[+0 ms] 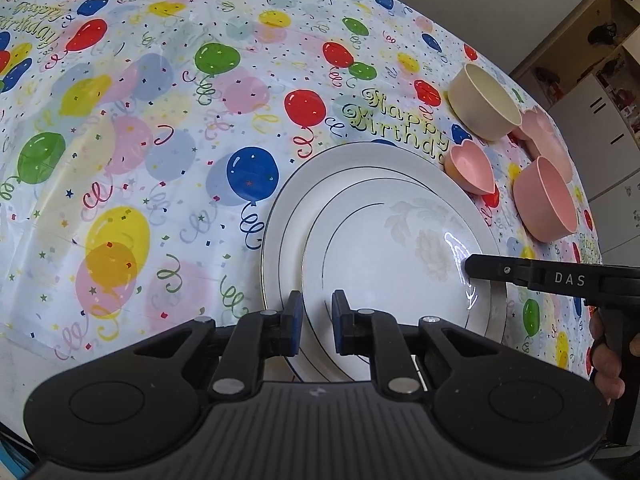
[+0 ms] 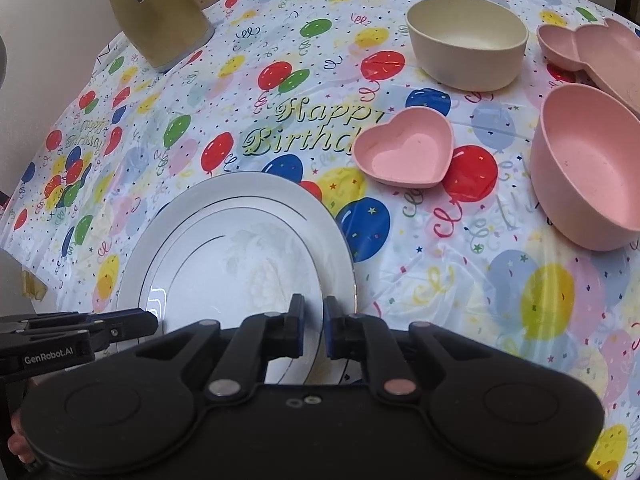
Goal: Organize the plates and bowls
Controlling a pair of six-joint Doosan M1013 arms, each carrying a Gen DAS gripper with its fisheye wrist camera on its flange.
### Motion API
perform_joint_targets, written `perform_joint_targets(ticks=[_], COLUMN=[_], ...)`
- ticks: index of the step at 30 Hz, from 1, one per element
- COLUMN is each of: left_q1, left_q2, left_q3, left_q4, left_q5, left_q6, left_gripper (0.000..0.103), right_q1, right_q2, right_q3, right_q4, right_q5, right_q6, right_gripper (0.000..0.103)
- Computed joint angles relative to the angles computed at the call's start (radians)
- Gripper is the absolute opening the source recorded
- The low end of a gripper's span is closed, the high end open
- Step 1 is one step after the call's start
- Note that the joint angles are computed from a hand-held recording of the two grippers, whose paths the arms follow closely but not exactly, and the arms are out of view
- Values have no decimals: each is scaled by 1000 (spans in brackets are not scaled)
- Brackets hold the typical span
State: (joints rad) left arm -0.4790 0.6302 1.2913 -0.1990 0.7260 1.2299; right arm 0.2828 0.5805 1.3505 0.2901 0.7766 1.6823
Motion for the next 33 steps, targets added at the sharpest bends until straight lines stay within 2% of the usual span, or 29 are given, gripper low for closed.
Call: perform_joint_targets(ticks=[7, 15, 21, 25, 33], left_q1=[2, -10, -23, -41, -67], left_q2=[-11, -42, -60, -69, -74], left_q3=[10, 39, 43, 40, 13], left_q4=[-8, 33, 45, 96, 90], left_q5=[2, -25, -62, -92, -156], left_q6=[11, 5, 27, 13, 76], left_gripper=[15, 15, 15, 15, 21], right_q1=[7, 15, 26, 32, 40], right_q2=[2, -21, -68, -105, -181], right_q3=[-4, 14, 55, 87, 153], right_q4=[-24, -46, -72, -106, -251], right_q5=[5, -20, -83, -135, -229], right_q6=[3, 8, 6, 26, 144], right_gripper=[10, 21, 27, 31, 51])
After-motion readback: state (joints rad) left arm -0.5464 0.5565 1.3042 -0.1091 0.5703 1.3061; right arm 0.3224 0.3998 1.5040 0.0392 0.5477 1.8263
